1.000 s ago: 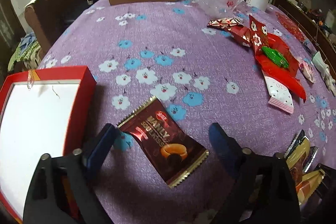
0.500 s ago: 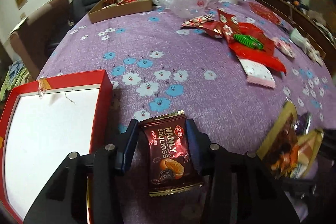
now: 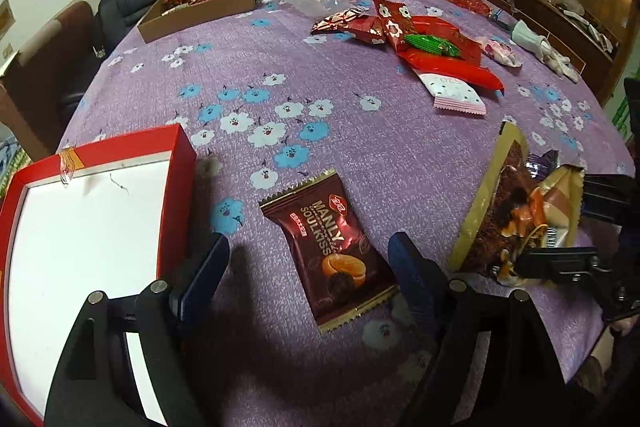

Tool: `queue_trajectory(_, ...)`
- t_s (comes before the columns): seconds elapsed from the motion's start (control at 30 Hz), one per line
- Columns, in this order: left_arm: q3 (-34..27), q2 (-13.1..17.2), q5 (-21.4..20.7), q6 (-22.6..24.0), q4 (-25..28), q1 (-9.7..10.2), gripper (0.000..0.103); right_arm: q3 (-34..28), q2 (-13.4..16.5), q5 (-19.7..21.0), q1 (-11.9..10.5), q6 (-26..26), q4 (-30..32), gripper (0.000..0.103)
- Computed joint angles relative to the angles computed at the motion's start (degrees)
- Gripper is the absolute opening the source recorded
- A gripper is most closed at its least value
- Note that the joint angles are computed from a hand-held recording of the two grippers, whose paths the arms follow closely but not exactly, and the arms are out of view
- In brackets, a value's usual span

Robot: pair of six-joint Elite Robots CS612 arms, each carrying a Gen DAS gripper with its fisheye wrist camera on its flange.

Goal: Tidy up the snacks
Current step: 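Grasp the dark red Manly Soulkiss wrapper with the left gripper while the right holds the bag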

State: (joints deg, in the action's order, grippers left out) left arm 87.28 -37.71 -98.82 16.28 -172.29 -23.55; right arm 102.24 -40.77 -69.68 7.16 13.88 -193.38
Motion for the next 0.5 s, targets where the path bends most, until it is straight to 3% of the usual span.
queue_trajectory(0.27, 1.7, -1.7, -14.1, -0.2, -3.9, 2.91, 0.083, 0.0, 0.0, 0.5, -0.1, 0.0, 0.0, 0.050)
queue_trajectory(0.33, 2.2, -2.0, -13.7, 0.5, -3.0, 2.31, 0.083, 0.0, 0.0, 0.5, -0.1, 0.0, 0.0, 0.050)
queue_trajectory(0.5, 1.2, -1.5, -5.9, -2.8, 1.8, 0.07, 0.083, 0.0, 0.0, 0.5, -0.1, 0.0, -0.1, 0.050)
